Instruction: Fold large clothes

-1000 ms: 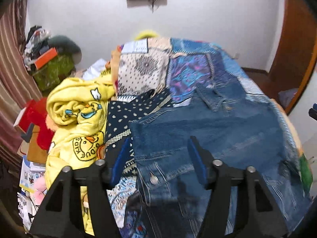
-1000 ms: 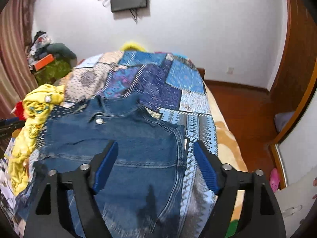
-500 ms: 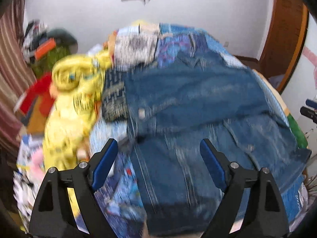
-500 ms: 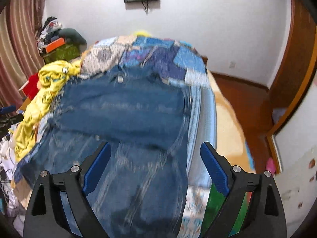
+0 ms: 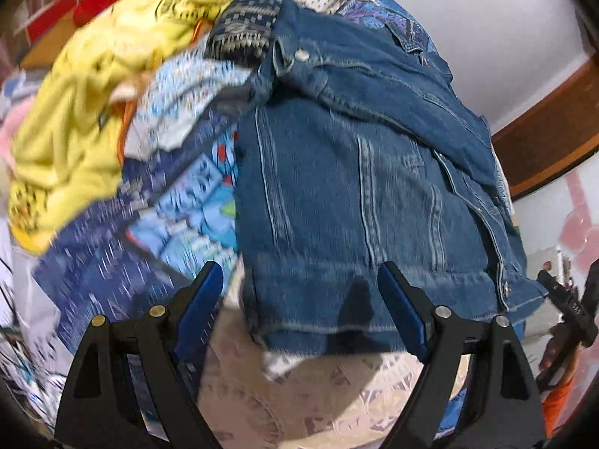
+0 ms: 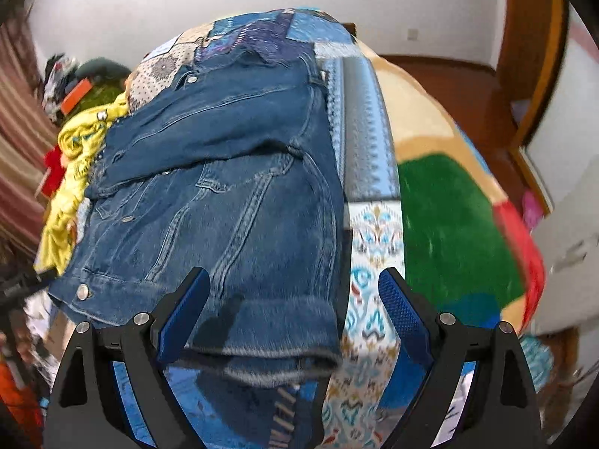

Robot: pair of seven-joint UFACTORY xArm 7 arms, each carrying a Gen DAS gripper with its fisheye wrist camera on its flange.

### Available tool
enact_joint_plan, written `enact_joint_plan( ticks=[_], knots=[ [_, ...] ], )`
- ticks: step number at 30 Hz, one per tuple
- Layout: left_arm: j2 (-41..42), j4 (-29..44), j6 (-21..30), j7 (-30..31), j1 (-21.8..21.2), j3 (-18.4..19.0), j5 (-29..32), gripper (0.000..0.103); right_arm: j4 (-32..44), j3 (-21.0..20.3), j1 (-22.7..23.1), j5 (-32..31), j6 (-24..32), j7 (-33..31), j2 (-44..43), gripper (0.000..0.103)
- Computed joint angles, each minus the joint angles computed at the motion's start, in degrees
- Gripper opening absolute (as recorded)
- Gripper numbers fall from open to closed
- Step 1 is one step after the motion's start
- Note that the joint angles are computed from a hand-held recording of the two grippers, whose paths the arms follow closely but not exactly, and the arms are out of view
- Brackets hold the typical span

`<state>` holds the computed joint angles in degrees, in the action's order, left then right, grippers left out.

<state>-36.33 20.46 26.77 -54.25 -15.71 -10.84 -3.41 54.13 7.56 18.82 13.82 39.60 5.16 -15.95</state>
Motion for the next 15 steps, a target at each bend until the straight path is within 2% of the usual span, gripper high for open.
enact_joint_plan(
  ticks=[4,7,9,10,12,13,15],
  knots=[
    [0.56,-1.77,-2.0,-0.81,-2.02,0.21,-2.16,0.082,-2.66,-1.34,1.12,5.34,-1.08,-0.65,-1.42,0.09],
    [0.36,-2.03,-1.86,-2.94,-0.9,-1.76,-0.85,0.075,-3.85,-1.89,1.71,8.1,-1.53,-1.37,-1.74,0.09],
    [0.48,-1.48,-1.76,-4.34,0.52,-3.5,1.61,0.057,-4.24,-2.21,2.15,9.94,-1.66,-2.29,-1.62,0.089],
    [0.77,-0.79,-1.04,-4.86,1.24,-4.37,3.03,0.054,-4.39,-2.3,2.33,10.74,-1.78,-2.69,-1.61,0.084],
    [1.21,0.23,0.12,-5.75,2.22,-5.48,5.54,0.038,-4.84,-2.85,2.94,13.41,-2.34,-4.05,-1.72,0.071],
    [1.26,0.67,0.64,-6.19,2.56,-5.98,6.66,0.035,-5.01,-2.98,3.08,14.52,-2.49,-4.23,-1.81,0.063],
    [1.03,1.24,1.42,-7.3,3.09,-6.68,8.5,0.024,-5.73,-2.05,2.24,13.38,-3.6,-2.15,-2.29,0.052]
  ],
)
